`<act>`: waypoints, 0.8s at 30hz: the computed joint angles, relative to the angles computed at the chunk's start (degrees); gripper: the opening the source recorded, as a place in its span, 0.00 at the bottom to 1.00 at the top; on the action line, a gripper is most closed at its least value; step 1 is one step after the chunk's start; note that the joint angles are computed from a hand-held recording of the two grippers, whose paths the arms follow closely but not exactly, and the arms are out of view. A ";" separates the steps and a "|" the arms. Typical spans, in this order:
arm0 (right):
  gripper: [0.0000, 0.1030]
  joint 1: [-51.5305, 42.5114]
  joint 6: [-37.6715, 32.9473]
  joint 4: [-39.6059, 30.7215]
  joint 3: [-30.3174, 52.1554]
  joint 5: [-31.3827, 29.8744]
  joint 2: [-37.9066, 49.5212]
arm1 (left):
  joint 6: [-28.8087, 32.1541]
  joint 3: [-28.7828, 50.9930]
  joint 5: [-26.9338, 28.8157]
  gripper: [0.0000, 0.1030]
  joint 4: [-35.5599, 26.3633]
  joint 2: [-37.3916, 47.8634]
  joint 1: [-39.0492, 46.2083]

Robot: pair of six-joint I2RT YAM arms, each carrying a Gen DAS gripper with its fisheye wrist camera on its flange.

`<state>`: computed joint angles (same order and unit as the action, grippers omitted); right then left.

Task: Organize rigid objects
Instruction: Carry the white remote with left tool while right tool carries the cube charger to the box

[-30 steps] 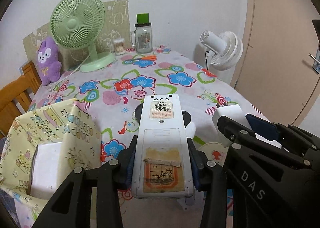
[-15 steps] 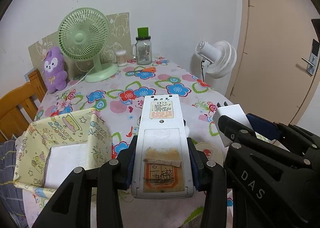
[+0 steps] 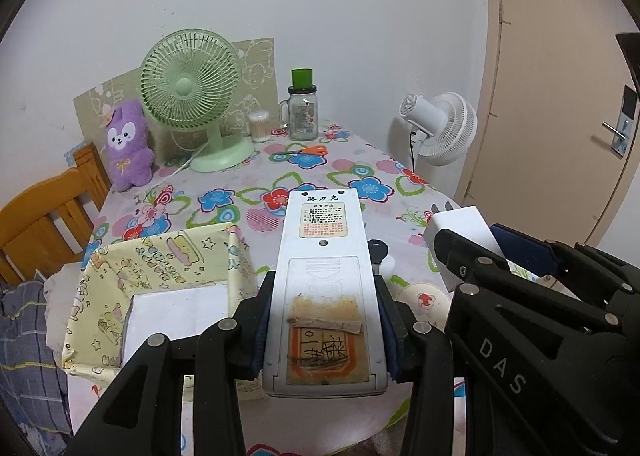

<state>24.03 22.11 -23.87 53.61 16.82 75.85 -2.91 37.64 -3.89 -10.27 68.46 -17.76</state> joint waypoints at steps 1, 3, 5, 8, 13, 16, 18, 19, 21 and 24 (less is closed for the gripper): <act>0.42 0.32 0.14 -0.28 0.42 0.02 0.23 | 0.27 0.10 0.26 0.43 -0.27 -0.16 0.42; 0.42 1.07 0.54 -0.97 1.43 0.47 0.95 | 0.84 -0.01 0.37 0.43 -0.54 -0.73 1.35; 0.42 2.02 0.69 -1.31 2.41 0.95 1.73 | 1.37 0.01 1.22 0.43 -0.75 -0.95 2.79; 0.42 3.32 0.92 -1.72 4.14 1.58 3.34 | 2.27 -0.09 2.00 0.43 -0.75 -1.21 4.70; 0.42 5.18 1.73 -1.86 6.49 1.94 6.12 | 4.21 -0.19 3.75 0.43 -0.56 -1.02 8.10; 0.42 6.43 2.22 -1.92 8.03 2.53 8.05 | 5.76 0.10 5.54 0.43 -0.23 -0.38 10.68; 0.42 7.07 2.71 -2.01 9.14 2.74 9.34 | 6.83 0.26 6.64 0.43 0.04 0.06 12.26; 0.42 7.41 2.95 -2.00 9.71 2.91 10.04 | 7.24 0.45 7.08 0.43 0.02 0.32 12.89; 0.42 8.08 3.41 -1.98 10.72 3.06 11.26 | 8.21 0.63 7.87 0.43 0.30 0.83 14.36; 0.42 9.00 3.98 -2.15 12.45 3.23 13.32 | 9.33 0.90 9.11 0.43 0.64 1.80 16.31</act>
<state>33.03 26.08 -26.02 66.06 20.05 89.17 6.42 38.54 5.21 -9.62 70.26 -1.44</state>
